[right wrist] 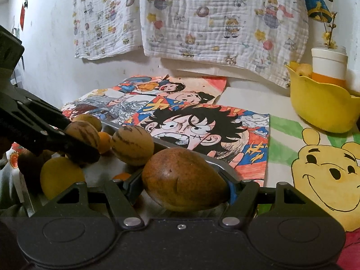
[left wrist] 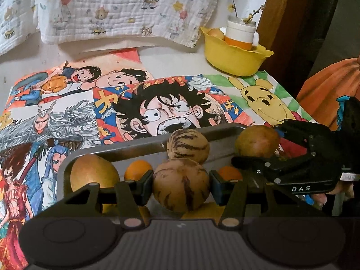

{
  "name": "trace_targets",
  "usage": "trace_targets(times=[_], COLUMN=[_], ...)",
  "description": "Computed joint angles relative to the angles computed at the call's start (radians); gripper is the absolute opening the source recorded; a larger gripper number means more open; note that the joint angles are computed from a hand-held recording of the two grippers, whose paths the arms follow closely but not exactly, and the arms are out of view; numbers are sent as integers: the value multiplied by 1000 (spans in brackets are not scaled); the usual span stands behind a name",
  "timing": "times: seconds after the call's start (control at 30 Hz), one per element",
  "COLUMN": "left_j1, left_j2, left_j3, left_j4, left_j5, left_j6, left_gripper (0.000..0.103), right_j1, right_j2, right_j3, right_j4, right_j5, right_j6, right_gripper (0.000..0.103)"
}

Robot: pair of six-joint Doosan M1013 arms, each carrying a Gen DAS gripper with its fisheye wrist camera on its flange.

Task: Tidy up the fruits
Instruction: 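Lower the striped fruit into the tray with the left tool while the right tool releases its fruit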

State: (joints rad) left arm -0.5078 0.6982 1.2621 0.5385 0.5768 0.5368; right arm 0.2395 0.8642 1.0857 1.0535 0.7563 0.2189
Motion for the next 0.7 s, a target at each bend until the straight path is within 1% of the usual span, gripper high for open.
trace_targets(times=[0.1,0.33,0.43,0.63,0.7], left_j1=[-2,-6,-6,-7,-5], left_j2=[7,21,26,33,32], left_j3=[-10,-23,-28,-33,-29], left_j4=[1,-1,-14,-18,-19], left_j5=[16,36,44,61,54], left_j6=[-3,-13,-3,-1,-13], left_gripper=[56,56,56,57,57], right_j1=[2,26,34,40,43], right_j2=[-2,-21,-26,-31,-35], right_j3=[4,28,37,47,53], right_j4=[0,-66,-88,-105,-114], right_j5=[-14,-105,-135,-155,-166], right_j6=[10,53,48,55,64], right_gripper=[72,72,72,72,72])
